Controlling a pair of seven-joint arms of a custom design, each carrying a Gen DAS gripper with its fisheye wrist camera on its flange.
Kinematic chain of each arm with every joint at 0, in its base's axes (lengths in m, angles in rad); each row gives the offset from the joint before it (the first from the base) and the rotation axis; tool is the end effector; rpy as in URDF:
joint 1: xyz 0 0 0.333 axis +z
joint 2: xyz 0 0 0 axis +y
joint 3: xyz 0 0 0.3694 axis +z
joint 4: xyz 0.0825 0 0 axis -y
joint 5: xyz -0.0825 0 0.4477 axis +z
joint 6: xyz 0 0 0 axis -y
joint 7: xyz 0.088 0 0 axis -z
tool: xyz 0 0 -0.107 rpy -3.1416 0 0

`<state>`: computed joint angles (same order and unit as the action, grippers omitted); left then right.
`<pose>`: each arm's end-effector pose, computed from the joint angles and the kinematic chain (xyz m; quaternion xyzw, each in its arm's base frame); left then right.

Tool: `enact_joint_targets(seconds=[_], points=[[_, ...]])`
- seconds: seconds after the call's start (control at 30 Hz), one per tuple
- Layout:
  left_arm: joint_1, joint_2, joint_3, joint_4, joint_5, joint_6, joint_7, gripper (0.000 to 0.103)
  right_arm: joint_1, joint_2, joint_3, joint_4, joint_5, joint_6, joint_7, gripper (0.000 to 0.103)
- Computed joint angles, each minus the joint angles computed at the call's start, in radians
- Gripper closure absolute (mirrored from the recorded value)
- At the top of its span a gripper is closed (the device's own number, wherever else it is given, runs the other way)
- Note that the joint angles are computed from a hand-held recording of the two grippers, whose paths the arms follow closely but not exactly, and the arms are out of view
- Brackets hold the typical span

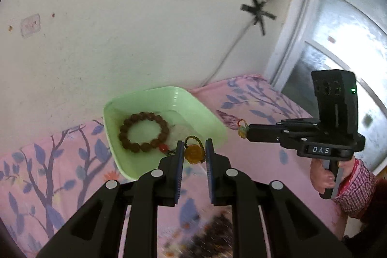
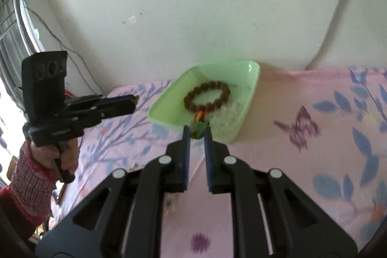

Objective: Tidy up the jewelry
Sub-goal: 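Lower both pendants into the green basket and open both grippers, then move both grippers back over the jewelry pile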

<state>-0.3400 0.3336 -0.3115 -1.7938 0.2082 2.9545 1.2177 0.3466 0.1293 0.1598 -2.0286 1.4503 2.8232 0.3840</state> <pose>0.6113 -0.4480 0.4916 -0.4945 0.7661 -0.3891 0.1309 0.6015 0.2732 0.4428 -0.7338 0.4862 -0.0401 0.4728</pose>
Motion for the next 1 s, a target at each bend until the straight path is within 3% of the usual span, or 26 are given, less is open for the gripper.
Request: enact_joint_targets(seconds=[0.07,0.1,0.17,0.23,0.27,0.33,0.4,0.57,0.7,0.83,1.0], points=[[0.008,0.027,-0.003,0.032,-0.012,-0.022,0.005,0.085,0.003,0.034,0.001,0.033,-0.036,0.011,0.034,0.091],[0.038,0.054,-0.037,0.056,-0.055,-0.041,0.031,0.085,0.004,0.050,0.001,0.046,-0.067,0.015,0.063,0.089],[0.036,0.079,-0.026,0.085,-0.072,-0.077,0.024,0.082,-0.002,0.065,0.010,0.055,-0.071,0.041,0.076,0.064],[-0.018,0.094,0.043,0.111,-0.017,-0.104,-0.039,0.067,-0.019,0.065,0.027,0.055,0.038,0.060,-0.024,0.054],[-0.024,0.100,0.054,0.114,-0.005,-0.094,-0.056,0.063,-0.020,0.061,0.026,0.051,0.056,0.061,-0.040,0.053],[0.029,0.105,-0.004,0.094,-0.058,-0.044,-0.031,0.049,-0.026,0.048,0.022,0.043,0.114,0.050,-0.084,0.053],[0.049,0.097,-0.023,0.072,-0.085,-0.006,-0.029,0.041,-0.026,0.031,0.013,0.032,0.156,0.039,-0.108,0.053],[0.075,0.022,-0.051,-0.020,-0.105,0.060,-0.030,0.041,-0.014,-0.014,-0.010,-0.001,0.215,0.016,-0.155,0.053],[0.105,-0.082,-0.093,-0.140,-0.145,0.075,-0.003,0.041,0.004,-0.079,-0.018,-0.078,0.181,-0.008,-0.149,0.053],[0.050,-0.201,-0.048,-0.295,-0.125,0.090,-0.056,0.041,0.031,-0.113,-0.016,-0.143,0.094,-0.027,-0.100,0.054],[0.004,-0.264,-0.033,-0.426,-0.128,0.122,-0.093,0.041,0.077,-0.139,0.001,-0.219,-0.014,-0.009,-0.058,0.065]])
